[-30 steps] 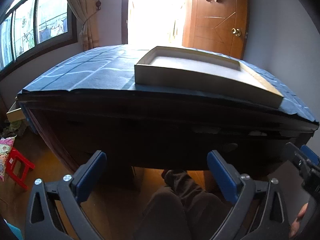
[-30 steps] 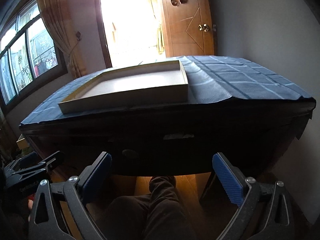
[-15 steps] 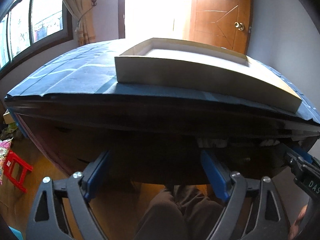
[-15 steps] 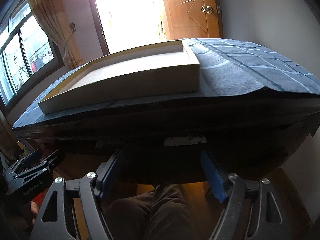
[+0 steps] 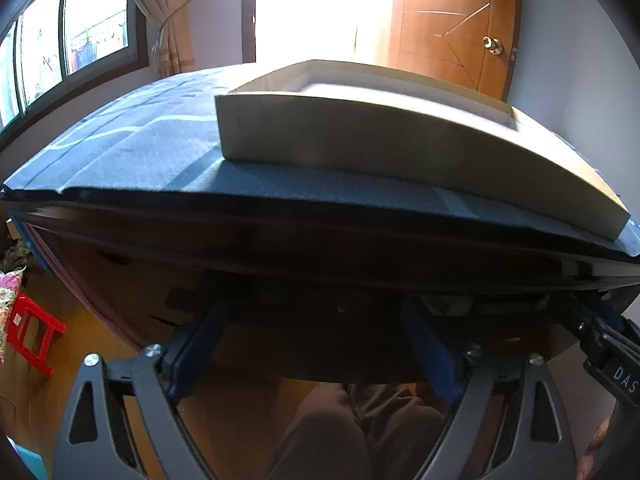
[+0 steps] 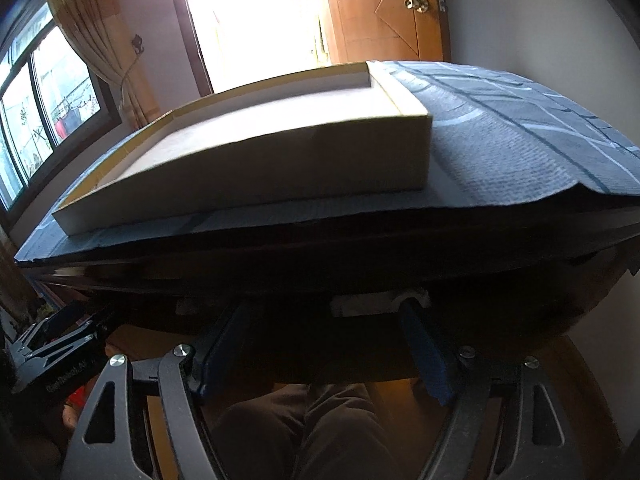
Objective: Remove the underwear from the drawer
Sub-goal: 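Lower both tools toward the drawer under the table and pull it open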
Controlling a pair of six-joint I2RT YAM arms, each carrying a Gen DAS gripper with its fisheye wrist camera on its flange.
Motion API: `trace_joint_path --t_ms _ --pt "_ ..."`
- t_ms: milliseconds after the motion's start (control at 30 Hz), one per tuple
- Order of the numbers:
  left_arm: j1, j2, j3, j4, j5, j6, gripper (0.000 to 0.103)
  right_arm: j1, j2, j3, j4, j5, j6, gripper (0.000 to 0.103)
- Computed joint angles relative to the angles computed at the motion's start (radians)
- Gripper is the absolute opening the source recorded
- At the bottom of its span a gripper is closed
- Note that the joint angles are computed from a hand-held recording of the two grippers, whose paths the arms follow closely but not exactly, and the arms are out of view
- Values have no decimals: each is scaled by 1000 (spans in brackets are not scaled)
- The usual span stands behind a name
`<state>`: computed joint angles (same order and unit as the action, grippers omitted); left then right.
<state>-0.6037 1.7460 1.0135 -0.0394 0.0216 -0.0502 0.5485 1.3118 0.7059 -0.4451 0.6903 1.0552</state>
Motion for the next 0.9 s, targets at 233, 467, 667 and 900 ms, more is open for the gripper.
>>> trace_joint_path --t_ms 233,467,667,900 --pt "-12 33 45 -30 -29 -2 102 -31 16 9 16 -15 -43 79" --pt "-16 56 80 -60 -40 6 103 -31 55 53 -32 -19 -50 81" --pt "-13 59 90 -76 -37 14 103 -50 91 107 -94 -58 -68 84" --pt "-23 73 121 -110 -60 2 103 -57 124 147 -140 -94 -91 93"
